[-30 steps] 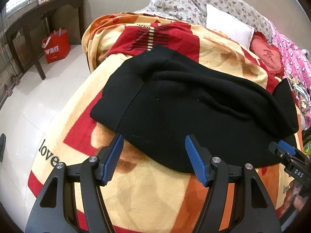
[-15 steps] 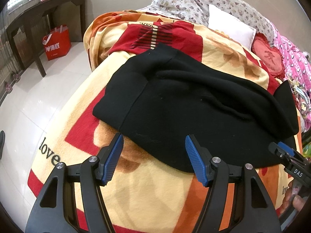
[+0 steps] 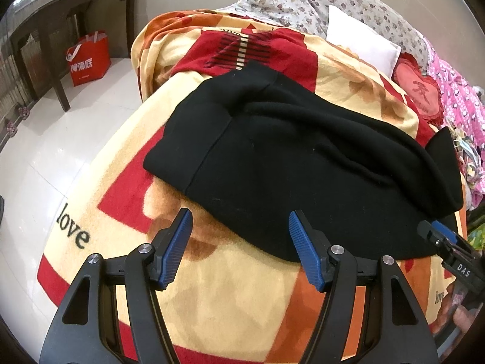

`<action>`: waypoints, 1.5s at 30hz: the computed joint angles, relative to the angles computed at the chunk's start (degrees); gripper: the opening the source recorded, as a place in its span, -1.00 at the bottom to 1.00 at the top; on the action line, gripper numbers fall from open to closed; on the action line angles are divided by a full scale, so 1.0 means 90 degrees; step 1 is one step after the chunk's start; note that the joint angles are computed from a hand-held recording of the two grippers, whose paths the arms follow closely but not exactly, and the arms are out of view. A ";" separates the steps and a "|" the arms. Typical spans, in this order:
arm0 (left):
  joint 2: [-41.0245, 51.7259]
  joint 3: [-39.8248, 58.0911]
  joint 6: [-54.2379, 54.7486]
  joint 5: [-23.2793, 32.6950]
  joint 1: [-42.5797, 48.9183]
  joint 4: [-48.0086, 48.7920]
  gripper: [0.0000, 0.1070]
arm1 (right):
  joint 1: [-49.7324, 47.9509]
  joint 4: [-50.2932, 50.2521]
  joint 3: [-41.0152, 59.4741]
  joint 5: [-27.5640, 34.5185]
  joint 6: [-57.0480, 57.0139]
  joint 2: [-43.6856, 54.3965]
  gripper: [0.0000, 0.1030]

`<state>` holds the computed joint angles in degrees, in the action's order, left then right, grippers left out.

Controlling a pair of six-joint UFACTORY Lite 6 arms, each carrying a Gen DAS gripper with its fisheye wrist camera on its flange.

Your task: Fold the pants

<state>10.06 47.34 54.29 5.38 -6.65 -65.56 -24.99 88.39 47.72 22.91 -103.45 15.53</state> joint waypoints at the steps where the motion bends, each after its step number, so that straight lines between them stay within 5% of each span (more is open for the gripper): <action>1: 0.0002 -0.0009 0.0062 -0.0013 0.0007 -0.0047 0.24 | 0.0001 -0.0003 -0.0001 -0.0006 0.0014 0.0004 0.58; 14: -0.0030 -0.0079 0.0382 0.0021 0.0116 -0.0261 0.24 | -0.0035 -0.0125 0.0077 0.0004 0.0153 0.0064 0.58; 30: 0.0094 0.0050 -0.0625 0.0060 0.0088 0.0729 0.24 | -0.0063 -0.0321 0.0275 -0.0077 0.0337 0.0250 0.58; 38: 0.0254 0.0202 -0.0952 0.0065 0.0094 0.1063 0.24 | -0.0075 -0.0618 0.1068 -0.0138 0.0779 0.0916 0.58; 45: 0.0394 0.0396 -0.1627 0.0080 0.0140 0.1739 0.24 | 0.0112 -0.1821 0.2592 -0.0317 0.2367 0.1638 0.57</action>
